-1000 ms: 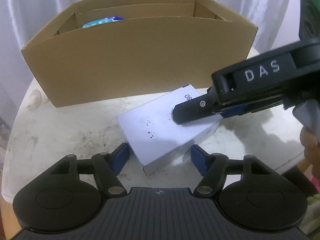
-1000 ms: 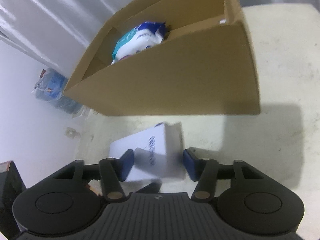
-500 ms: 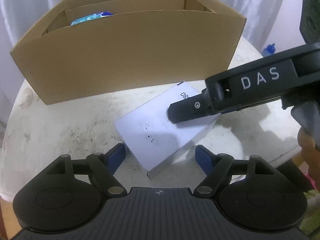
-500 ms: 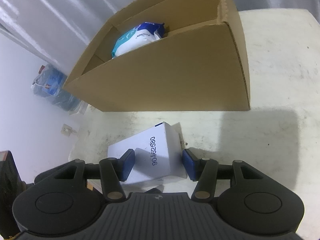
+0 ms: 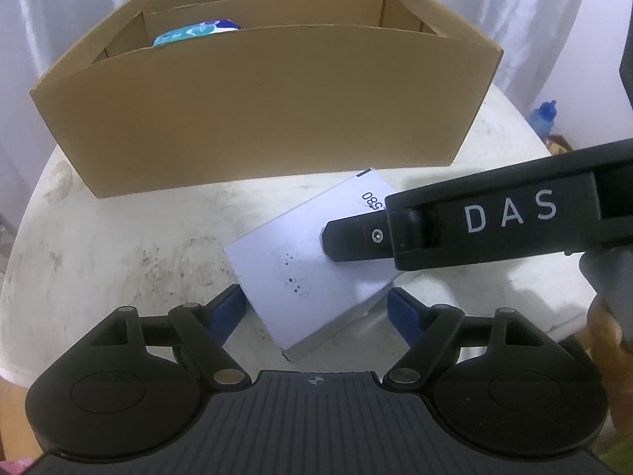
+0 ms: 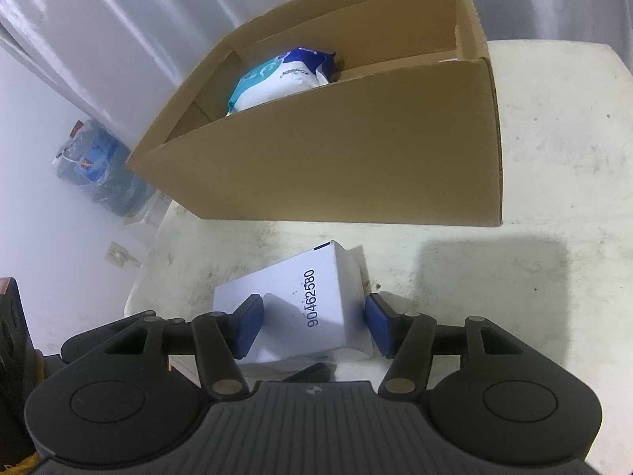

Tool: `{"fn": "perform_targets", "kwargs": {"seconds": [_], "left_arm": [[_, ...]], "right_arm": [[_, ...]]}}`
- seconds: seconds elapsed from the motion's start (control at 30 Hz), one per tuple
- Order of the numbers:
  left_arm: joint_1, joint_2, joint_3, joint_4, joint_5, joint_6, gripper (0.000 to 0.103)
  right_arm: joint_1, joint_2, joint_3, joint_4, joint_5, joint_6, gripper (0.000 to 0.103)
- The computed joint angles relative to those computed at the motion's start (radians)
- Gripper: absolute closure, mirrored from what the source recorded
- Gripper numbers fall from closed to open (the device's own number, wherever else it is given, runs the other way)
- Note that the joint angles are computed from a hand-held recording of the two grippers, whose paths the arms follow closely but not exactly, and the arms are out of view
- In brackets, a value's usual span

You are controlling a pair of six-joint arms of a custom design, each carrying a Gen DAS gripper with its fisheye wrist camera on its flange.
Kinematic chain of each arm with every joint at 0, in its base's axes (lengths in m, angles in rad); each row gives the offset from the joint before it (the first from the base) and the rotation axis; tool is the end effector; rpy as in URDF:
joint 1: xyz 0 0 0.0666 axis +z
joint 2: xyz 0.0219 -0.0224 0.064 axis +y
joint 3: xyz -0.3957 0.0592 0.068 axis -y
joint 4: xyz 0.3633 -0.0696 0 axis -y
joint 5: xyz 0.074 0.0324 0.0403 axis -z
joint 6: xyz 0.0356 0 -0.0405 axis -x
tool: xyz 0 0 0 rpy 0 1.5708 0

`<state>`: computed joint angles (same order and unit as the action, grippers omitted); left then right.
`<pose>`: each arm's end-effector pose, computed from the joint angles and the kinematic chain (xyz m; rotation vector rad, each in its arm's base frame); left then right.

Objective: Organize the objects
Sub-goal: 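Lift the white box with the right tool off the table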

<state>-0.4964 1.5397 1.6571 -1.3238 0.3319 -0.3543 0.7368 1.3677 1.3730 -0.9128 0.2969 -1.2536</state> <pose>0.4133 -0.2375 0.4701 1.2168 2.4797 -0.4974 0.3319 0.2865 0.4486 0.7607 2.3759 0.5169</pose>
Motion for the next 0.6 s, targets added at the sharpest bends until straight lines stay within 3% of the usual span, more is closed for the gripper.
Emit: {"fn": "perform_targets", "kwargs": {"seconds": [0.6], "left_arm": [[0.02,-0.036,0.008,0.005,0.009,-0.001,0.025]], "right_arm": [[0.028,0.01,0.062,-0.05,0.04,0.021,0.042]]}}
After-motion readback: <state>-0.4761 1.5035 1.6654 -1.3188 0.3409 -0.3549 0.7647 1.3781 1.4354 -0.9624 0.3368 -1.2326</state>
